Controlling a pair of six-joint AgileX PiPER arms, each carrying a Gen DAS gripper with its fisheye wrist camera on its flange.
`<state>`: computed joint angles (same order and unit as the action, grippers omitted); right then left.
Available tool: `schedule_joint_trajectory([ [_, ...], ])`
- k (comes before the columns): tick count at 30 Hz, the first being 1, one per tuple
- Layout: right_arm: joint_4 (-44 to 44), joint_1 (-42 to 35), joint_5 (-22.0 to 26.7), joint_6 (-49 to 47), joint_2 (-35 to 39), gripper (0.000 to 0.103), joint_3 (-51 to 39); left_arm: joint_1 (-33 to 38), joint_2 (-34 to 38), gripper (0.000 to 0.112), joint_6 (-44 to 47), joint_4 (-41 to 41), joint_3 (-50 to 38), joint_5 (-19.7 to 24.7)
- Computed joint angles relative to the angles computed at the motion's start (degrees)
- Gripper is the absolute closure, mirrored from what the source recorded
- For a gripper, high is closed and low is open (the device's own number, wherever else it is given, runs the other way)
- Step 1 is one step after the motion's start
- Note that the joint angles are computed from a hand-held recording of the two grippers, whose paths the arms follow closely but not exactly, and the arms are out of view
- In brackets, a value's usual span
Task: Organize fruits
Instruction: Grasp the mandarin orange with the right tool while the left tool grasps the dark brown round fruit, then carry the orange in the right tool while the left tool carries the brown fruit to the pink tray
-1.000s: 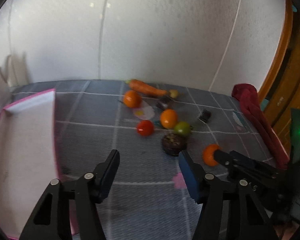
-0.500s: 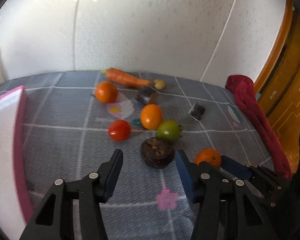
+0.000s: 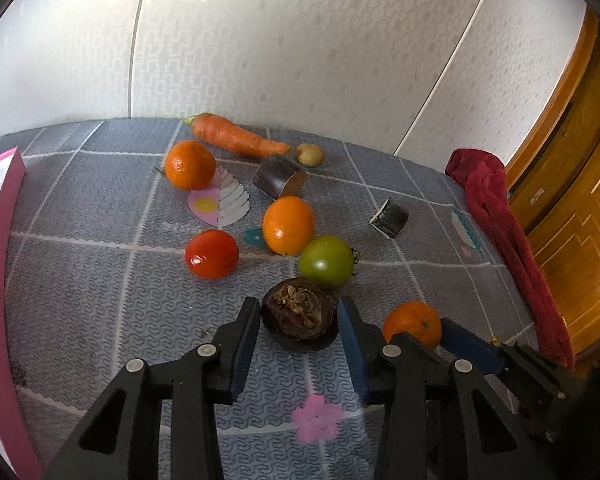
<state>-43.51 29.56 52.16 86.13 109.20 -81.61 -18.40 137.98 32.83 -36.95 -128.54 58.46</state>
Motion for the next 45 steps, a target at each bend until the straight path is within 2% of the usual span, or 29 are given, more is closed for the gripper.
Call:
schedule_joint_trajectory([
  [7, -0.27, 0.31, 0.33, -0.07, 0.25, 0.065, -0.11, 0.43, -0.14, 0.073, 2.21, -1.79, 0.78, 0.66],
  [12, -1.0, 0.9, 1.96, -1.24, 1.21, 0.065, -1.36, 0.88, -3.07, 0.073, 4.71, -2.13, 6.31, -3.1],
  [16, -0.64, 0.7, 1.58, -0.96, 1.09, 0.065, -1.3, 2.14, -4.1, 0.073, 4.75, -2.23, 7.97, -4.27],
  [21, -0.91, 0.23, -0.12, 1.22, 0.15, 0.065, 0.17, 2.27, -6.94, 0.073, 5.59, -0.24, 12.99, -8.74],
  [25, -0.89, 0.22, -0.29, 2.07, 0.01, 0.065, 0.31, 0.81, -10.68, 0.073, 8.13, 0.96, 20.05, -15.03],
  [45, -0.94, 0.57, 0.12, 1.36, 1.16, 0.066, -1.16, 1.6, -13.57, 0.074, 8.75, 0.9, 24.25, -17.72],
])
